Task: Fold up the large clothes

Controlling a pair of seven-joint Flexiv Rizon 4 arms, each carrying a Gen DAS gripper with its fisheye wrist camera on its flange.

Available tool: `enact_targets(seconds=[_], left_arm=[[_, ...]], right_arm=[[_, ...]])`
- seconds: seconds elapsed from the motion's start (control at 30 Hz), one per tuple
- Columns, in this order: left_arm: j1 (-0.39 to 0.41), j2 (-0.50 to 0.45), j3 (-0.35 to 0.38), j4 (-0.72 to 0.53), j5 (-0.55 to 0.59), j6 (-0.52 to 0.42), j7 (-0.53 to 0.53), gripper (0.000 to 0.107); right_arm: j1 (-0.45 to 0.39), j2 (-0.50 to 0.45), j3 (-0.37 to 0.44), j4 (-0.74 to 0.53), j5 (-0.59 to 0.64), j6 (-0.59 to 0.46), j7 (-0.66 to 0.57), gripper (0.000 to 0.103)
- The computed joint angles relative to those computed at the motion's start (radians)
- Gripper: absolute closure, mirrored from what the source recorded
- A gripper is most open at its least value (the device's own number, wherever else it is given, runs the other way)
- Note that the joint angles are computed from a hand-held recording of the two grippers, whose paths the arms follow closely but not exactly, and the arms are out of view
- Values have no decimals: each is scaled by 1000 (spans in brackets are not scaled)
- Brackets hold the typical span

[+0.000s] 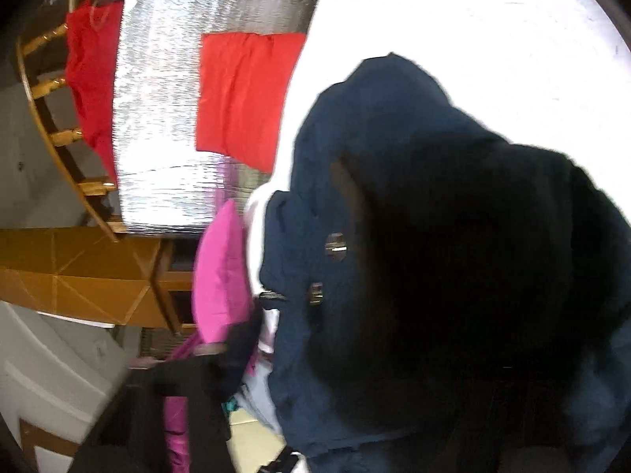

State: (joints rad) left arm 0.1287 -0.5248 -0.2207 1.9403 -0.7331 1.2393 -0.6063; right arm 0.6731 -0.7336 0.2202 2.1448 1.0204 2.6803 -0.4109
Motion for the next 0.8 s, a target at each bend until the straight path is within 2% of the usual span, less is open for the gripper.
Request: enact_targets(seconds=[0.07, 0.13, 0.2, 0.27, 0.37, 0.43, 0.47, 0.5, 0.57, 0.63, 0.7, 0.73, 0.8], left_arm=[[-16, -9, 25, -14, 32, -19, -34, 45], [-13, -8, 20, -13, 32, -16, -40, 45], [-2, -2, 1, -3, 15, 5, -24, 45], [-1, 0, -10, 5, 6, 25, -13, 45], [-18, -9, 4, 2, 33, 37, -30, 45], [-32, -16, 22, -6, 65, 36, -59, 45], [-34, -18, 25, -8, 77, 36, -68, 45], [-31, -18, 22, -9, 83, 37, -71, 45], [-9, -12, -4, -5, 68, 38, -61, 45], [21, -2, -43, 4, 25, 45, -31, 45], [56, 6, -94, 12, -44, 67, 26, 44], [65, 7, -110, 12, -73, 72, 52, 44], [76, 0, -122, -5, -121, 45, 81, 32]], right_arm=[[4, 16, -6, -3, 14, -20, -30, 75], [29, 59, -23, -10, 75, -48, -129, 79], [60, 135, -53, -47, 187, -98, -353, 79], [57, 186, -60, -90, 270, -139, -546, 79], [10, 223, -35, -144, 398, -246, -760, 79], [-72, 244, -13, -207, 567, -365, -995, 76], [-101, 251, 3, -215, 594, -390, -1043, 76], [-113, 257, 18, -204, 581, -392, -1034, 74], [-146, 279, 45, -212, 608, -371, -1096, 63], [-133, 295, 64, -193, 600, -262, -1104, 32], [-143, 308, 87, -188, 632, -176, -1151, 21], [-157, 316, 102, -176, 643, -162, -1162, 21], [-182, 317, 131, -145, 632, -166, -1135, 21]])
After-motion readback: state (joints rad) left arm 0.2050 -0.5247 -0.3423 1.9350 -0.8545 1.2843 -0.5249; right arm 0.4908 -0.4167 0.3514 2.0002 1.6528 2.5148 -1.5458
